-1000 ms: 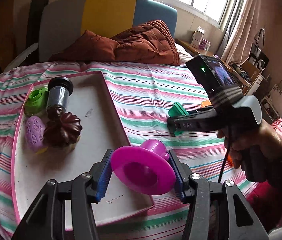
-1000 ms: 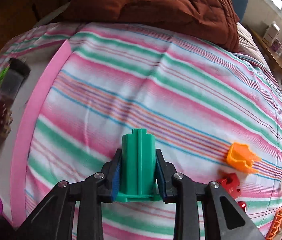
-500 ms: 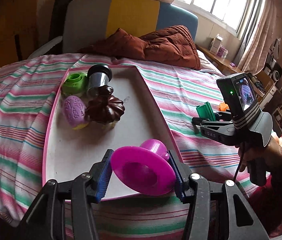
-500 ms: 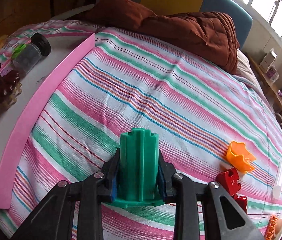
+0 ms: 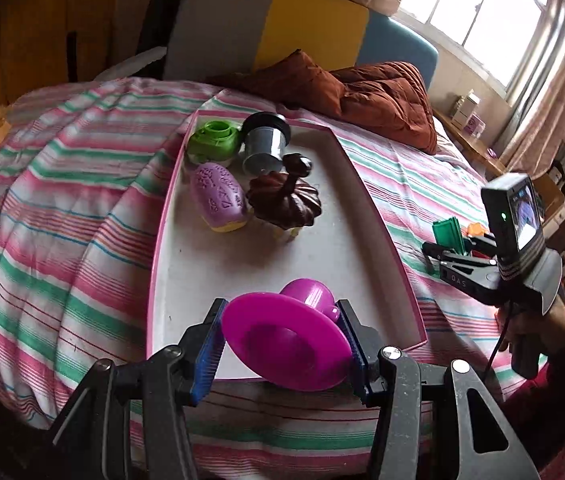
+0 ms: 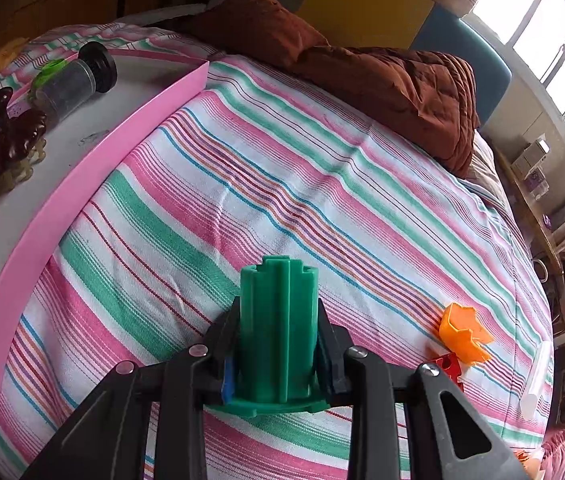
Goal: Organize rigid objects
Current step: 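Lower the magenta cup into the tray and open the left tool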
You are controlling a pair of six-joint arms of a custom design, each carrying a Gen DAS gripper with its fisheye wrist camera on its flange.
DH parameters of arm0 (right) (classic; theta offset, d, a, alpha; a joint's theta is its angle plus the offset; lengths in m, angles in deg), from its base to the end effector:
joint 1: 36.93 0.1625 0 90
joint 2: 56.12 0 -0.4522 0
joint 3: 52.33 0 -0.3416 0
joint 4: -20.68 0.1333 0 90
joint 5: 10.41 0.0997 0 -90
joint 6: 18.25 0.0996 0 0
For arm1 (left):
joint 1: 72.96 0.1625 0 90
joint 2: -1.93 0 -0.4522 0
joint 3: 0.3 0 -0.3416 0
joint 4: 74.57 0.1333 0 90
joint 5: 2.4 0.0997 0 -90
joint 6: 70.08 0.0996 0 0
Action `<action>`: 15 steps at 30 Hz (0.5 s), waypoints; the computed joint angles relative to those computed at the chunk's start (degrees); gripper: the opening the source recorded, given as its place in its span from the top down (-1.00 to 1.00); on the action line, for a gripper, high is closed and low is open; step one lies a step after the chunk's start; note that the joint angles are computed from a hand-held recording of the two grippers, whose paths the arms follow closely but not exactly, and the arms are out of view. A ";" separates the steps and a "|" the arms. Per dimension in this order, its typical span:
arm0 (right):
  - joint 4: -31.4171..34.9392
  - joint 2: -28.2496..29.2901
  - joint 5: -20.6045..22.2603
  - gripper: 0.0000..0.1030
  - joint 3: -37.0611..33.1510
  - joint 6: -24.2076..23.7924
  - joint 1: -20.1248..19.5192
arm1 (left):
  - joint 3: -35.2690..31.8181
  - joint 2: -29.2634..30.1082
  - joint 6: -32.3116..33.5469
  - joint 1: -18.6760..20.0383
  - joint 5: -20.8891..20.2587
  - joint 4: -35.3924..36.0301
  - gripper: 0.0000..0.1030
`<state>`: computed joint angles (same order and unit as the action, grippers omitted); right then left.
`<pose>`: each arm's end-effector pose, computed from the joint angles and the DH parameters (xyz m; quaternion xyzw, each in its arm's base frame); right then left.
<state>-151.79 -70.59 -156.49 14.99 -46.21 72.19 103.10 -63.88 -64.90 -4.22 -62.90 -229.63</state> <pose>0.2962 -0.6999 0.0042 0.2306 -0.8303 0.1899 0.4705 -0.0420 -0.6108 0.3357 0.1560 0.9283 -0.2619 0.2128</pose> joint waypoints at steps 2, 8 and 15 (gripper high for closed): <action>-0.28 -0.41 -0.09 0.43 1.29 0.78 0.43 | -1.48 0.16 -1.88 0.77 -1.78 1.82 -0.04; -0.53 -0.40 0.00 0.42 1.32 0.51 0.45 | -6.47 2.74 -2.06 0.43 -4.97 2.80 -0.04; -0.26 -0.43 0.26 0.42 1.22 0.87 0.41 | -14.26 8.47 0.94 -1.11 -6.89 3.55 -0.04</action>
